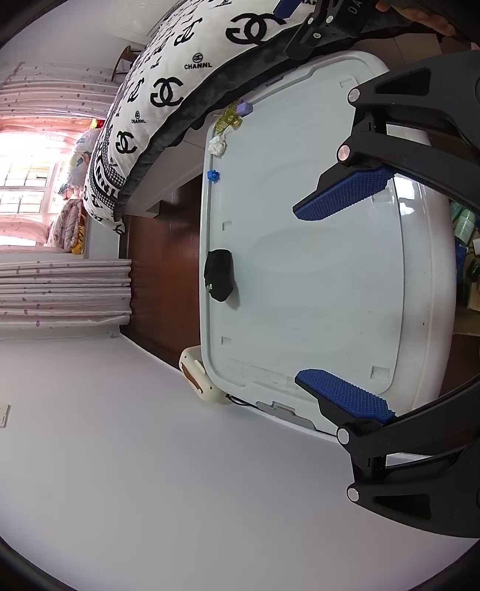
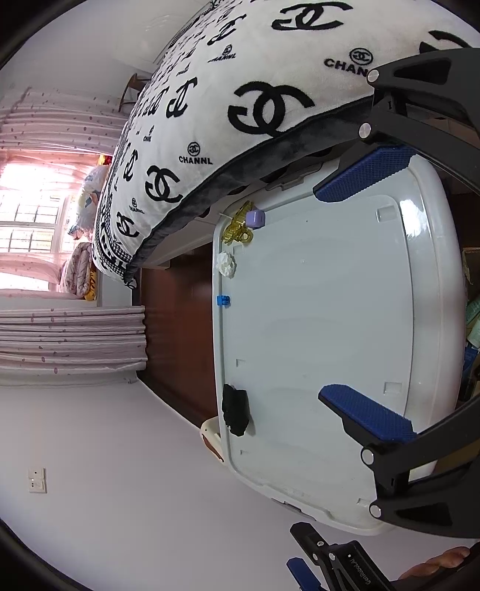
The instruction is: Collect trash
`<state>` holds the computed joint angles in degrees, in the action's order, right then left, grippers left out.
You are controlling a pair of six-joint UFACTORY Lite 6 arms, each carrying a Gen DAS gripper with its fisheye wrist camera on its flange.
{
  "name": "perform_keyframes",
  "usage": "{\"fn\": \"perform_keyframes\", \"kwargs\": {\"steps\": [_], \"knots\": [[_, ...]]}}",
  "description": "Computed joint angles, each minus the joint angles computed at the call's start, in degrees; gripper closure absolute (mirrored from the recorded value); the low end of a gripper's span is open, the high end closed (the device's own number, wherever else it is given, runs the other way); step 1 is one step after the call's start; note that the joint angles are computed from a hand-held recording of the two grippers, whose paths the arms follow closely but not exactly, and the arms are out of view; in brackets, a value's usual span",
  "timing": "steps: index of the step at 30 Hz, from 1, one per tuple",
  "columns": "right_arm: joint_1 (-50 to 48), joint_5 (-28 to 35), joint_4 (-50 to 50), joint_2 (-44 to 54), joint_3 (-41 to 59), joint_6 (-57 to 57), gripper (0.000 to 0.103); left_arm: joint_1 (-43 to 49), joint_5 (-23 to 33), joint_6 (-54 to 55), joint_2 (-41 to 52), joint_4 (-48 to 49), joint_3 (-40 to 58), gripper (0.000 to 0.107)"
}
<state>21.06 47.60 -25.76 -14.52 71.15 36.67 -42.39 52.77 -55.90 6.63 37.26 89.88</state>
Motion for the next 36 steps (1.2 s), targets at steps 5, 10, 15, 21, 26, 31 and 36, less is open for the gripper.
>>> {"fn": "perform_keyframes", "kwargs": {"steps": [5, 10, 15, 21, 26, 31, 36], "knots": [[0.05, 0.09, -0.18, 0.02, 0.05, 0.02, 0.005, -0.01, 0.1, -0.46, 0.01, 0.28, -0.1, 0.026], [-0.01, 0.09, -0.1, -0.09, 0.0, 0.01, 0.005, -0.12, 0.07, -1.06, -0.23, 0.62, -0.61, 0.026], [-0.12, 0.17, -0.13, -0.09, 0.07, -0.29, 0.005, -0.33, 0.3, -1.43, -0.56, 1.02, -1.04, 0.026], [-0.36, 0.02, -0.09, -0.24, -0.05, -0.44, 0.005, 0.35, -0.38, -1.03, -0.93, 0.32, -1.59, 0.026], [-0.54, -0.07, 0.03, -0.15, -0.11, -1.13, 0.005, -0.02, -0.07, -1.25, -1.13, 1.3, -1.63, 0.026], [-0.47, -0.18, -0.12, -0.21, -0.2, -0.92, 0.005, -0.37, 0.54, -1.33, -0.92, 1.64, -1.32, 0.026], [-0.56, -0.25, -0.16, -0.32, -0.44, -1.0, 0.005, 0.38, -0.06, -0.98, -0.59, 0.53, -0.97, 0.026]]}}
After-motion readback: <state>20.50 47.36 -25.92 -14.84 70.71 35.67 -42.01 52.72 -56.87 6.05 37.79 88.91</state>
